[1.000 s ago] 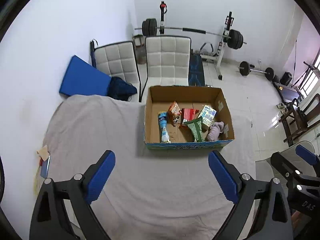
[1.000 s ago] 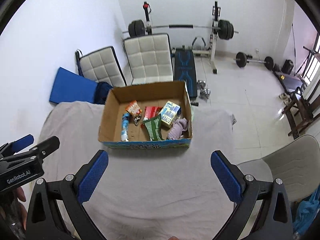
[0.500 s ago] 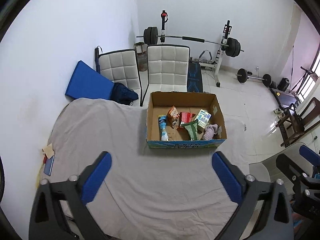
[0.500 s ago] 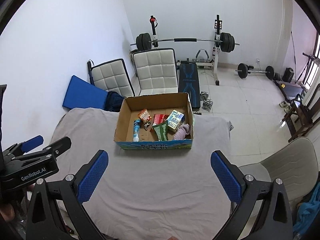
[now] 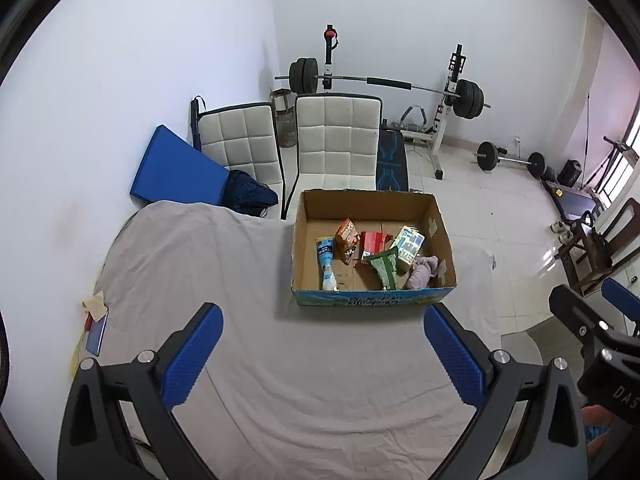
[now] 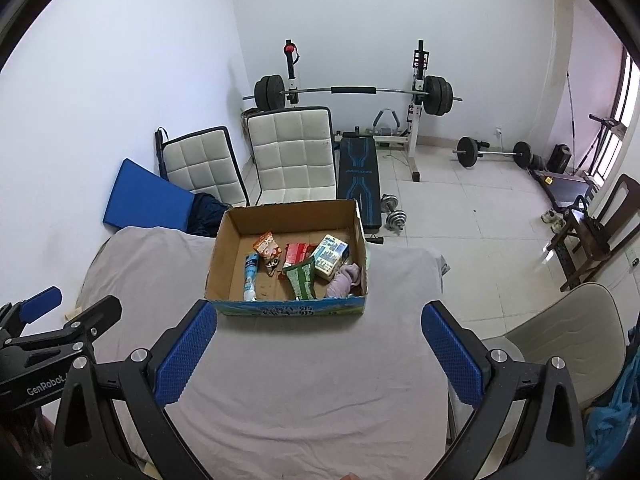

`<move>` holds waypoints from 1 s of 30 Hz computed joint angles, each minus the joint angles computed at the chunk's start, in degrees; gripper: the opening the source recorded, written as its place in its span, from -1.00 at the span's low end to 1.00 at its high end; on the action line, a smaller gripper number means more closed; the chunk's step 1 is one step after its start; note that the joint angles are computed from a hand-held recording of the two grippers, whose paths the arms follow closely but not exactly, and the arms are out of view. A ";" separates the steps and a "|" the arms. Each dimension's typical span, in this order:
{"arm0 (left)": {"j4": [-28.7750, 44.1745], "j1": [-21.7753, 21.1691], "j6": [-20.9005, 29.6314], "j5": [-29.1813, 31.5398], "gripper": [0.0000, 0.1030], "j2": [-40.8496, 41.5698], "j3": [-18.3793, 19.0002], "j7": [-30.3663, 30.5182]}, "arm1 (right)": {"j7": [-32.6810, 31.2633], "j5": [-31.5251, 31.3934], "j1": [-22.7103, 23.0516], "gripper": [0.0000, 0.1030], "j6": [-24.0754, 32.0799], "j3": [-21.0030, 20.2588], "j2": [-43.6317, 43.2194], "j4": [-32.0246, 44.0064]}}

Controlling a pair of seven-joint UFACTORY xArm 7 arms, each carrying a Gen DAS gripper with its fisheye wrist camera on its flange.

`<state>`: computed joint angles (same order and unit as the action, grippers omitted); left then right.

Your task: Organize soft objects

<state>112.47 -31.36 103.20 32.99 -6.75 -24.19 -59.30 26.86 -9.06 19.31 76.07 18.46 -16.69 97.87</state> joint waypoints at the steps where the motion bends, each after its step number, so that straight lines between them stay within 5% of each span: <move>1: -0.03 0.01 -0.16 0.18 1.00 -0.05 0.01 -0.02 | -0.08 -0.11 0.00 1.00 -0.21 0.03 0.12 -0.04; 30: 4.45 -1.58 1.97 2.33 1.00 2.29 0.70 -0.11 | -1.33 -1.03 -0.42 1.00 -0.44 -0.54 0.91 1.56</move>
